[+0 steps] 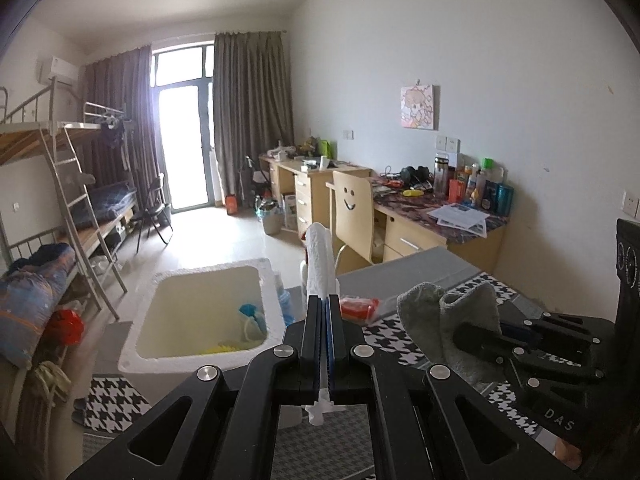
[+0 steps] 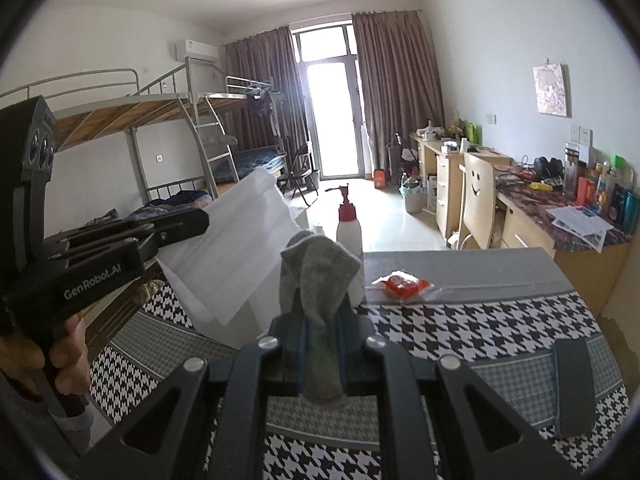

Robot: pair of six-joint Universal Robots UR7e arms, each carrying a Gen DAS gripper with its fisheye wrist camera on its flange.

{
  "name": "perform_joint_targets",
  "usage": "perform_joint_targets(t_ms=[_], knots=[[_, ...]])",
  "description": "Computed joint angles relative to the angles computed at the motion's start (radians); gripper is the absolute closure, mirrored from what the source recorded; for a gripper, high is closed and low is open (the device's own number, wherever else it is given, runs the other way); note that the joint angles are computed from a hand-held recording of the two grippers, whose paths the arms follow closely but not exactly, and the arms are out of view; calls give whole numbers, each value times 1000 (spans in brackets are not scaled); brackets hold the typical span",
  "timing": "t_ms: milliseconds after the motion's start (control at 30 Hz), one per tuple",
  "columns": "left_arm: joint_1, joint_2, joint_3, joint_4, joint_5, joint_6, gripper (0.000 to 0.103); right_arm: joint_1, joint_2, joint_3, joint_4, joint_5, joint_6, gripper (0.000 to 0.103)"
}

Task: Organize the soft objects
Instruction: 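Carry the white tissue and grey sock toward the white foam box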

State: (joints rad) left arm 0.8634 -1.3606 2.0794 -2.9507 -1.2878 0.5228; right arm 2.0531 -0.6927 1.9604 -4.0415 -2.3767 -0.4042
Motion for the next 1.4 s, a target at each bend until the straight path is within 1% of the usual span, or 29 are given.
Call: perform_joint_targets(t_ms=[400,600,1100,1167,1267,1400], knots=[[0,33,-61,-13,28,1,101,5,-10,-54,62,25,-35,88],[8,61,-93,-37,58,-5,101,0,-4,-86,94,41,-44,88],[45,128,-174,-71,114,-4,101,-8,12,-168,204,86,-51,88],[47,139,-179,-90,129,4,101,-9,13,-176,214,88,-55,88],[54,153,-194,-86,137,-7,101,-13,16,-193,237,90,-52,88],[62,178,-213,-82,166,-16,101,-19,13,-197,263,93,-45,88]])
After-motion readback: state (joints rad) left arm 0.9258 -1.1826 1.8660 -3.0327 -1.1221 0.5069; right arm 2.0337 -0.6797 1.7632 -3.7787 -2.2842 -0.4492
